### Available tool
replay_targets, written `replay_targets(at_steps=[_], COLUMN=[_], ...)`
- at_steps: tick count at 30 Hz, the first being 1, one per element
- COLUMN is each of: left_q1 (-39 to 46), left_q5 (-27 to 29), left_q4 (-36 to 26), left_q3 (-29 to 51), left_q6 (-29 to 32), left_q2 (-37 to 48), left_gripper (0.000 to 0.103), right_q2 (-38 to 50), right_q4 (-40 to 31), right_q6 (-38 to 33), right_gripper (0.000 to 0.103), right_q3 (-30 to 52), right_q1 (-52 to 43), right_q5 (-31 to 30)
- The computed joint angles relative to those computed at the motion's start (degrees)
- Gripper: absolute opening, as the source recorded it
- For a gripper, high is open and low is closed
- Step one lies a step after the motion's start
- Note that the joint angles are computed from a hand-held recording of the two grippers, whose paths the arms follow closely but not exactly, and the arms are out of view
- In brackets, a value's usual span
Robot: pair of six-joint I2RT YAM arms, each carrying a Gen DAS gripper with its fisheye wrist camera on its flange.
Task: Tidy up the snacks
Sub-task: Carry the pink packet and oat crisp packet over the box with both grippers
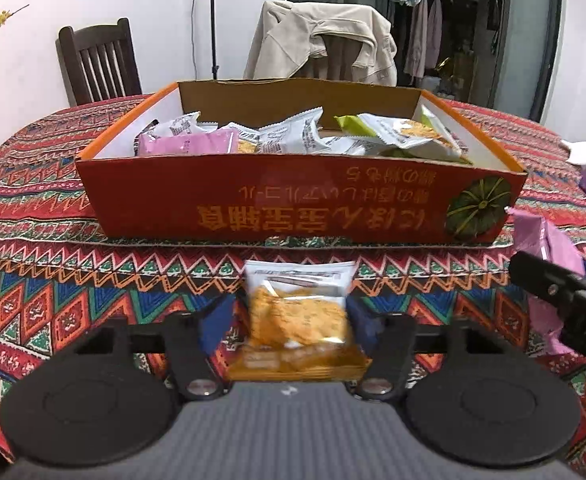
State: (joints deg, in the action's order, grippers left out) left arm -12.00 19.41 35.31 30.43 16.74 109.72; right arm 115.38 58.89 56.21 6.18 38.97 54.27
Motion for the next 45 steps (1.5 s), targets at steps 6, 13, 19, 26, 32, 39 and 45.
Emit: replay_targets(at_steps=[6, 13, 19, 26, 32, 39, 45], left_q1=[1.18, 3.07, 6.52, 11.05, 12.44, 11.75, 9.76], left_q5=[2.19, 4.78, 9.37, 15.86, 19.05, 19.11, 16.58], left_q4=[-0.24, 0.27, 0.89, -0.92, -1.93, -2.15, -2.93], left_q3=[-0.39, -1.62, -3.83, -5.04, -4.31, -0.86, 5.01], left_q6=[0.26, 0.69, 1.98, 2.96, 2.22, -0.6, -3.72], left_q2=[-0.55, -2.08, -5.39, -10.94, -14.77, -15.58, -13.21], left_gripper=[0.047, 0.047, 0.047, 0.047, 0.047, 0.047, 0.047], right_q2=[1.02, 1.84, 2.45, 1.18, -10.16, -20.5, -24.14], right_q4=[2.0, 4.07, 5.67, 6.61, -5.35, -10.72, -11.93], right_q6=[-1.14, -2.27, -2.58, -4.88, -6.52, -16.6, -24.15], right_gripper=[0.061, 0.061, 0.061, 0.061, 0.061, 0.061, 0.061], right_q3=[-0.13, -0.16, -0.41, -0.62, 0.67, 3.19, 7.28], right_q1=[0.23, 1.32, 3.05, 6.34, 7.68, 3.13, -3.48], right_q5=[-0.08, 0.87, 3.02, 7.42, 9.75, 7.33, 2.42])
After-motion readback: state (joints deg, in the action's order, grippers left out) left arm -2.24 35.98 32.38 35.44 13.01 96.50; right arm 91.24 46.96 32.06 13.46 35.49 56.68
